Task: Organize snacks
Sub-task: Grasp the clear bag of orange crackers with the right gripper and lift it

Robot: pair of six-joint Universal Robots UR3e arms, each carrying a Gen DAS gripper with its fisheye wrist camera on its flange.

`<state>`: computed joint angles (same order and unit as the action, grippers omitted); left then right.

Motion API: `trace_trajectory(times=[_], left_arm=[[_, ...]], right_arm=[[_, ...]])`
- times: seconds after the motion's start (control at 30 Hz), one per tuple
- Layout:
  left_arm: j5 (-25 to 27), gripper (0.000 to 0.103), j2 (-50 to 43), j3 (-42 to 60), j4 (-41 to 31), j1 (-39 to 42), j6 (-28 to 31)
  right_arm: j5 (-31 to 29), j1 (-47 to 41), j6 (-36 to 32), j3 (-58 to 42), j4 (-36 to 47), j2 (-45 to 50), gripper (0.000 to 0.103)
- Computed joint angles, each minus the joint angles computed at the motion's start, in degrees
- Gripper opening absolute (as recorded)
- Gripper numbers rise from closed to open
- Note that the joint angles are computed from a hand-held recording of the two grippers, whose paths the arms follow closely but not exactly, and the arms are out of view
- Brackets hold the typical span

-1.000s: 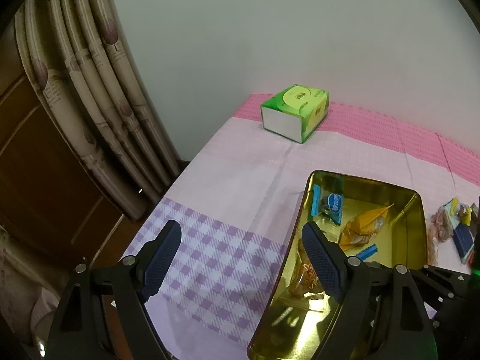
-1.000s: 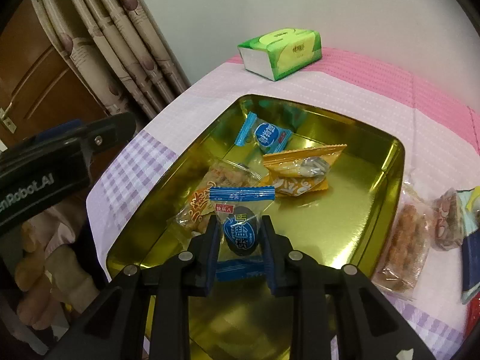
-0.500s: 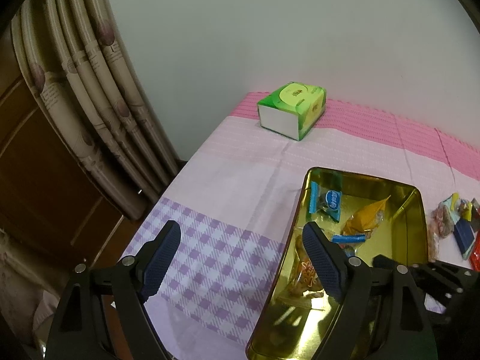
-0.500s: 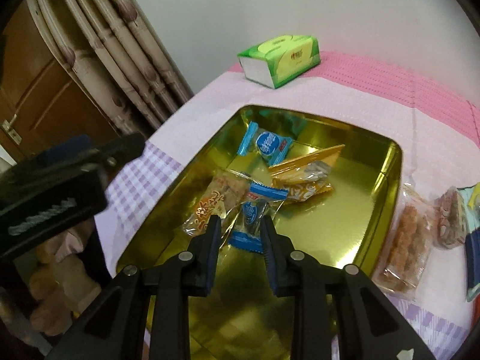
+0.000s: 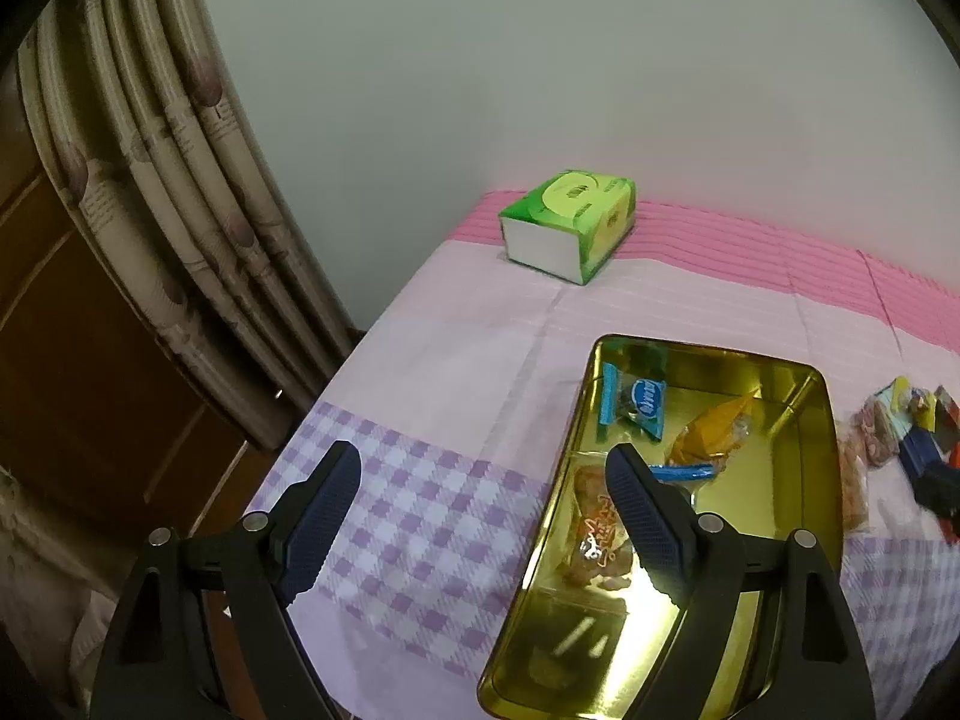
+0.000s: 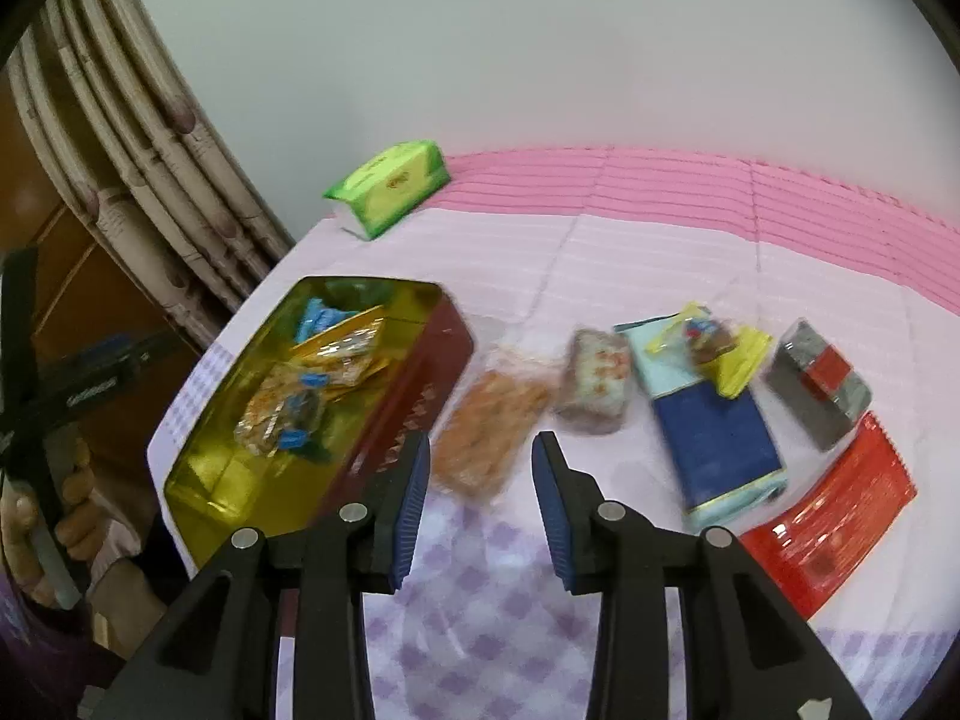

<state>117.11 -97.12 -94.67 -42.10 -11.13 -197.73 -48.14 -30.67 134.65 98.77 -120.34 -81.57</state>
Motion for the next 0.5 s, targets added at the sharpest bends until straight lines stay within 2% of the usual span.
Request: trace_trajectory(times=[0.17,0.27,0.33,0.5], left_arm=[[0.6,0.085,-0.6,0.5,0.0,-0.8,0.6],[0.4,0.085,-0.9,0.8,-0.2,-0.8,0.9],[0.4,0.085,-1.2,1.0,-0.1,-0.8,0.8],[-0.1,0.085,-1.6,1.1,-0.1,-0.6,0.9]], right_arm=[[-1.9,2.7,0.6,0.2,-2.5,2.3,0.035],[-4.4,5.2,6.0,1.9,-8.2,4.1,0.035],[-4.4,6.2,9.3,1.2,-9.5,6.1,0.035],[-9.0,10.7,17.3,-1.8,-14.9,10.2,0.035]])
